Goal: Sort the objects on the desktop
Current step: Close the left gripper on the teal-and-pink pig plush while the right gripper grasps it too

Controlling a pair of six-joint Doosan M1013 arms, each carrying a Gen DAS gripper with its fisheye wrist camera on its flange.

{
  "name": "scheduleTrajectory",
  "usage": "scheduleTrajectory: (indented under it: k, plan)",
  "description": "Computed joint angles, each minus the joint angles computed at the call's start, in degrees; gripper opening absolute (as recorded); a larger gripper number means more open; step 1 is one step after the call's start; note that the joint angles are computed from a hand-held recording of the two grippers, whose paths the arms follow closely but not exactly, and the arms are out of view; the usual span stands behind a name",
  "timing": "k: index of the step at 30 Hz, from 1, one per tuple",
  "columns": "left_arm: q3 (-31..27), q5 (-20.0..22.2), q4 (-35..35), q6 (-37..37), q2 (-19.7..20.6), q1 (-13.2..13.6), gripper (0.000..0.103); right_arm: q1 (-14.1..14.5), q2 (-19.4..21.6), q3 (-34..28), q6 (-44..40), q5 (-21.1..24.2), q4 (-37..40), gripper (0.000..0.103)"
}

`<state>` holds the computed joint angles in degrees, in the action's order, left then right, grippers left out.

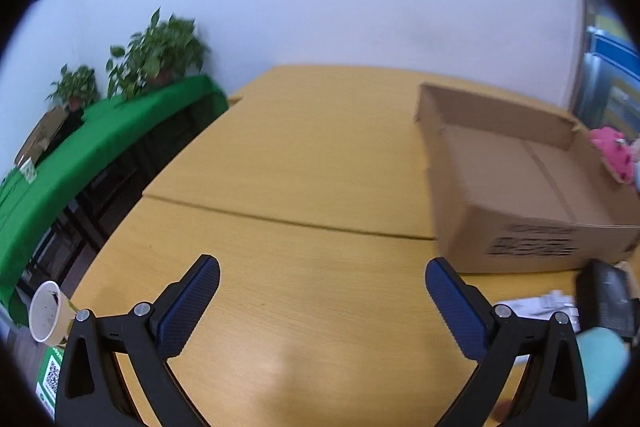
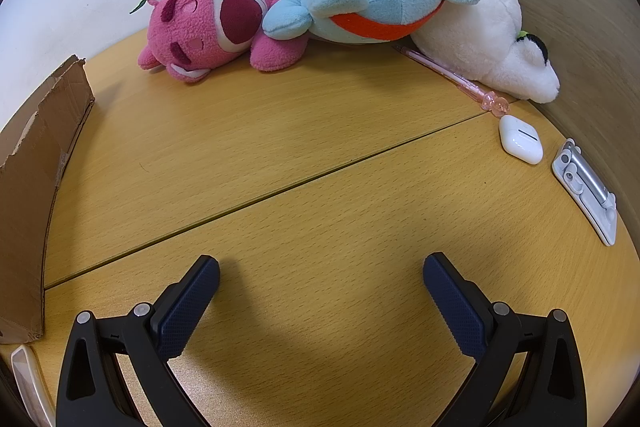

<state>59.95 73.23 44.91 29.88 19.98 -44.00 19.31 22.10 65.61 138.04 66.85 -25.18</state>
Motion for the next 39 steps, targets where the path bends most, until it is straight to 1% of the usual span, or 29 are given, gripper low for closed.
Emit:
scheduleTrajectory:
  k: [3,6,8,12,13,14,16,17,18,19,20,22,24,25,27,29,30,31,32,34,35,38,39]
  plan:
    - [-1.5,-0.73,0.48,0.5,-0.28,-2.43,0.103,0.0,0.0,0.0,0.0,0.0,0.0,0.103]
    - [-1.66,-4.02,-0.82,-0.81,-0.84,-4.48,0.103,0.02,0.04,-0.06,0.18,0.07,-0.04,0.103]
    - [-1.94,-5.29,-2.65,-0.93,-0.89,-5.44,0.103,0.06,0.09,-0.13,0.61,0.31,-0.22,0.103]
    - [-2.98,-6.19,-4.91,0.09,0.24,-6.94,0.103,0.22,-0.15,0.12,0.01,0.19,0.1,0.103]
    - [-3.94,-5.73,-5.44,0.43,0.99,-6.93,0.103,-0.19,-0.19,0.04,-1.62,0.23,1.48,0.103]
    - [-4.38,-5.52,-5.81,0.35,1.39,-7.12,0.103,-0.6,-0.01,-0.81,-4.72,1.5,4.24,0.103]
    - [-4.94,-6.28,-7.07,1.12,1.85,-7.27,0.103,-0.69,-0.35,-0.91,-6.41,2.76,6.35,0.103]
    - [-4.67,-7.34,-7.68,1.38,1.72,-7.19,0.103,-0.66,-1.52,0.51,-6.64,0.79,8.41,0.103]
    - [-4.53,-8.44,-8.26,1.39,1.72,-7.26,0.103,-0.55,-3.26,2.71,-7.28,-3.15,10.98,0.103]
    - [-4.37,-9.25,-8.78,1.5,1.69,-7.24,0.103,-0.19,-4.35,3.97,-7.9,-5.47,11.95,0.103]
    - [-4.61,-9.59,-9.3,1.84,1.85,-7.24,0.103,1.23,-5.77,5.38,-8.83,-8.07,11.11,0.103]
    - [-5.59,-8.64,-10.11,2.45,2.52,-7.3,0.103,3.98,-7.69,6.62,-11.96,-12.07,8.67,0.103]
    - [-5.67,-8.82,-10.91,2.61,2.66,-7.29,0.103,7.13,-9.97,7.78,-18.33,-17.68,9.04,0.103]
    - [-5.37,-9.33,-11.26,2.46,2.54,-7.26,0.103,8.45,-10.6,7.52,-23.32,-19.62,12.0,0.103]
    - [-4.66,-10.43,-12.16,1.84,2.2,-7.08,0.103,10.09,-10.85,5.96,-32.97,-20.5,19.54,0.103]
    - [-3.88,-11.38,-12.2,0.96,1.9,-7.08,0.103,12.23,-10.19,3.7,-39.82,-20.03,24.33,0.103]
    - [-3.51,-11.63,-12.09,0.78,1.74,-7.15,0.103,13.27,-9.95,3.14,-41.35,-20.08,25.16,0.103]
    - [-3.35,-11.45,-12.18,0.64,1.71,-7.16,0.103,14.3,-9.28,2.2,-44.11,-19.62,27.87,0.103]
    - [-3.15,-11.45,-13.0,0.5,1.65,-7.06,0.103,14.95,-8.36,1.11,-45.81,-18.34,30.35,0.103]
    - [-2.27,-12.53,-15.41,0.22,1.38,-6.65,0.103,15.95,-5.58,-1.69,-51.42,-12.25,37.58,0.103]
    - [-1.86,-12.83,-16.87,0.17,1.33,-6.43,0.103,16.45,-4.22,-2.94,-53.93,-9.51,39.3,0.103]
    - [-1.27,-13.14,-20.46,1.23,1.55,-5.83,0.103,18.93,-1.46,-4.59,-57.36,-4.39,39.03,0.103]
    - [-0.96,-13.68,-21.87,1.64,1.58,-5.54,0.103,19.35,-0.85,-4.94,-57.29,-3.53,38.87,0.103]
